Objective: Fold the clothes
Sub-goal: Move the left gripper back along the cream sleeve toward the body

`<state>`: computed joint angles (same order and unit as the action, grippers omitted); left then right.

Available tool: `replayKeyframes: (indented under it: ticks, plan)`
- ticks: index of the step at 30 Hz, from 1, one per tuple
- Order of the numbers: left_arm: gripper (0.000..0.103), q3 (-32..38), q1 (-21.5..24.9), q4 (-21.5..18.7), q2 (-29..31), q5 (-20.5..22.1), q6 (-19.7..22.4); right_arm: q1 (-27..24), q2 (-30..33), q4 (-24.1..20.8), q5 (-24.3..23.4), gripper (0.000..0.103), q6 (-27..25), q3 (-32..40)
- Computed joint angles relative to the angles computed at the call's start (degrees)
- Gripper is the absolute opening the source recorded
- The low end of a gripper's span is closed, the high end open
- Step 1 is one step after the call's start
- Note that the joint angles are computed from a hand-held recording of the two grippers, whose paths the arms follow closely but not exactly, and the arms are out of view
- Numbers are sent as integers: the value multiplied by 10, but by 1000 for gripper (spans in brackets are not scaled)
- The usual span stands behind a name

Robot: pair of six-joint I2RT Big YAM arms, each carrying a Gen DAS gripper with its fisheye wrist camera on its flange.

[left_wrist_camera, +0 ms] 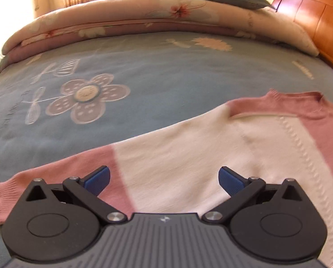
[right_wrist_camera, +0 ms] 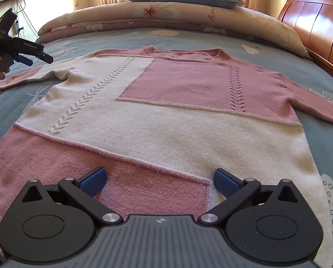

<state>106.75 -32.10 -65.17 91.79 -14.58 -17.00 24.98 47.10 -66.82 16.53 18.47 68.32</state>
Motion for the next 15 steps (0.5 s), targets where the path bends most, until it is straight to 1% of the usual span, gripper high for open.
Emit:
replayKeyframes:
  ticks: [2,5,7,8,11,13,15]
  plan:
    - [102,12,-13,-3,18,-4,16,-1,1,-4,-2,103,0,3]
    - [102,9,-21,-23,33,-23,13,-1,0,-5,-4,103,-2,2]
    - [102,-22,-15,-1,14,-7,-6,-1,-4,-1,-4,103,-5,-1]
    - [102,-30,-12,1,6,-1,-13,-1,-5,1,-4,103,-5,-3]
    - [102,-25,-15,-17,-4,-3,-6,1,-8,6,-1,103,-5,-7]
    - [102,-18,-16,-11,-8,-10,0,2,-9,9,1,103,-4,-8]
    - [102,-5,-13,-6,-3,-13,-5,3,-9,8,3,103,-4,-8]
